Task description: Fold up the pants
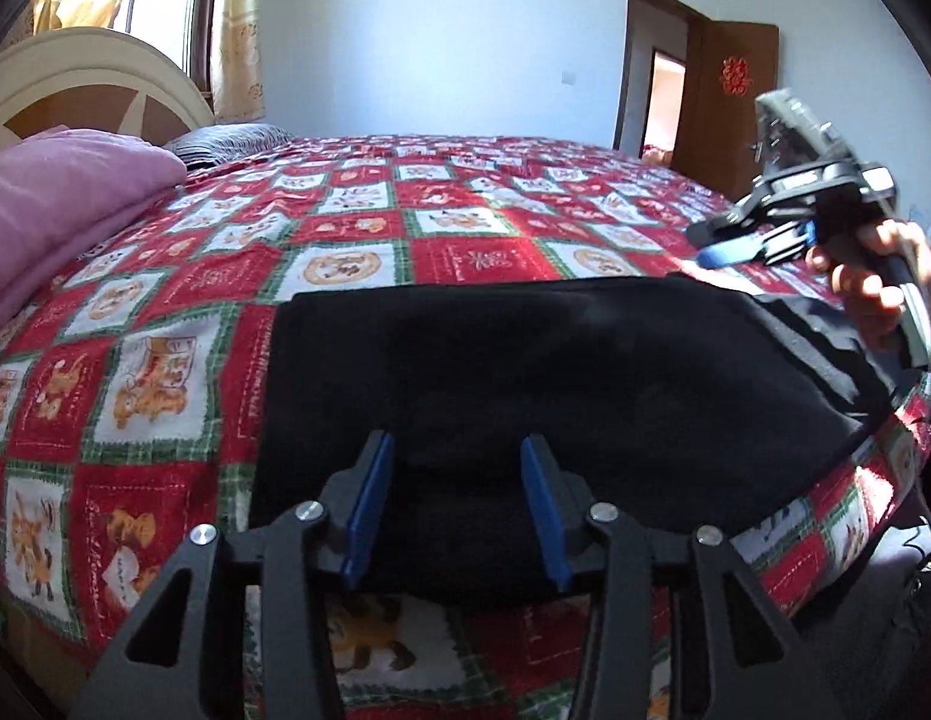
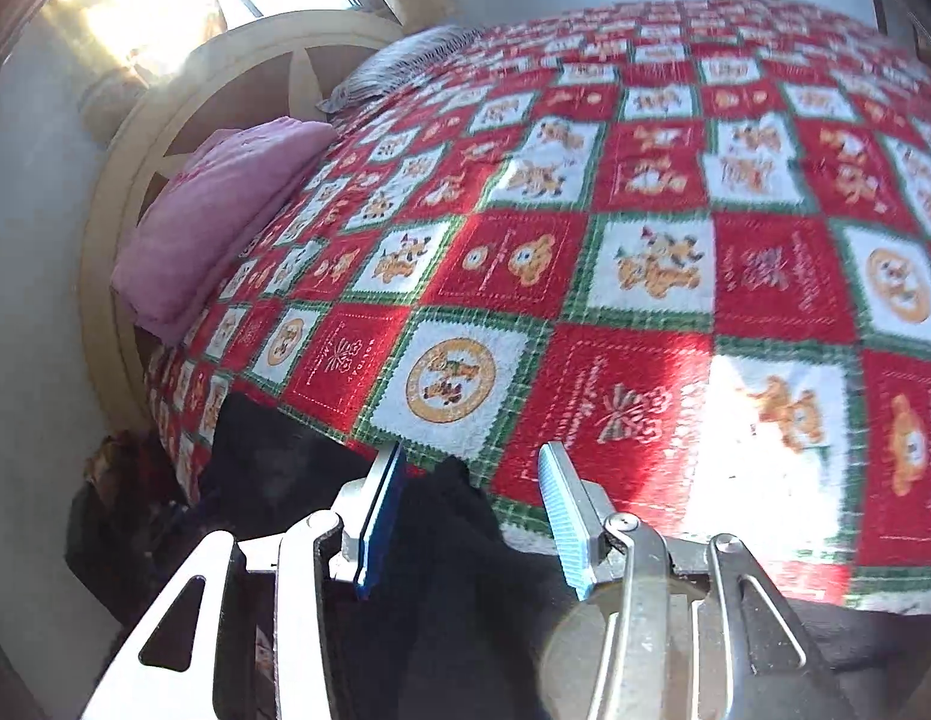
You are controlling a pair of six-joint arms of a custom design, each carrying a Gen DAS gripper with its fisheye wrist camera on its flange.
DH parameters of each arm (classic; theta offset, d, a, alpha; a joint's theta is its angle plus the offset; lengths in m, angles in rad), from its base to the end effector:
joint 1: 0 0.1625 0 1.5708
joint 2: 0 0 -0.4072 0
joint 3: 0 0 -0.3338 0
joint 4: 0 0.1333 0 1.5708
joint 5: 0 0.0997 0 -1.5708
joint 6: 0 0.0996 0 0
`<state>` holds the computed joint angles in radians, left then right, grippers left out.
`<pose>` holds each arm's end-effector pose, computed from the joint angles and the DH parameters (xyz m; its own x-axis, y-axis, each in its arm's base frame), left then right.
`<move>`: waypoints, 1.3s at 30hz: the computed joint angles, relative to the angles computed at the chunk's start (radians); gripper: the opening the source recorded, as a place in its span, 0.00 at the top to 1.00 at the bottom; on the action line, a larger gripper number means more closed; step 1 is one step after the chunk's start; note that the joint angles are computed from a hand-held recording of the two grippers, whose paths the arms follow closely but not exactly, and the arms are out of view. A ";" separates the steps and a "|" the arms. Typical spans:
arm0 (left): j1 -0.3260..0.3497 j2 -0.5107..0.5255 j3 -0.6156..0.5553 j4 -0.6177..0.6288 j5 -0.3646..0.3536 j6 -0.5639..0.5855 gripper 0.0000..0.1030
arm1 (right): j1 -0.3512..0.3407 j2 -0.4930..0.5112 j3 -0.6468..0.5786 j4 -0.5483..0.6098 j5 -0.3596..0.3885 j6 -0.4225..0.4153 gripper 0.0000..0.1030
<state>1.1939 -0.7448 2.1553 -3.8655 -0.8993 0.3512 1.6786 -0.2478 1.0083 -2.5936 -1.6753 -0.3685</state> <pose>0.0063 -0.5146 0.1367 -0.7695 0.0532 -0.6364 0.5304 0.6082 -0.5905 0.2038 -0.7409 -0.0375 -0.8877 -0.4206 0.1874 -0.4542 0.8669 -0.2056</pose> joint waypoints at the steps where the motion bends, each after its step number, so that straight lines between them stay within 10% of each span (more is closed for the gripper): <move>1: 0.001 -0.004 0.007 -0.005 -0.005 -0.002 0.54 | -0.001 0.011 -0.014 0.023 0.004 0.009 0.53; 3: 0.009 -0.007 0.013 -0.020 -0.025 -0.003 0.54 | 0.002 0.035 -0.036 0.048 0.002 0.026 0.59; 4: 0.013 -0.007 0.016 -0.029 -0.033 -0.003 0.54 | 0.002 0.042 -0.047 0.067 0.003 0.032 0.87; 5: 0.016 -0.006 0.019 -0.039 -0.043 -0.001 0.54 | 0.005 0.046 -0.047 0.060 -0.004 0.036 0.92; 13: 0.017 0.002 0.018 -0.059 -0.052 -0.004 0.53 | 0.008 0.078 -0.087 -0.002 -0.075 0.022 0.96; 15: -0.001 -0.004 0.024 -0.046 -0.026 -0.016 0.47 | 0.006 0.053 -0.042 -0.042 -0.069 0.014 0.89; 17: -0.027 -0.001 0.031 -0.057 0.010 -0.016 0.32 | -0.001 0.005 0.028 -0.076 -0.058 0.011 0.45; 18: -0.042 0.004 0.036 -0.078 0.022 -0.003 0.24 | -0.010 -0.029 0.084 -0.118 -0.043 -0.002 0.43; 31: -0.185 0.055 -0.082 0.225 -0.112 -0.005 0.24 | -0.265 -0.649 0.735 -0.502 -0.013 -0.075 0.43; 39: -0.254 0.171 -0.245 0.477 -0.265 0.034 0.50 | -0.414 -0.872 0.979 -0.721 0.017 0.026 0.43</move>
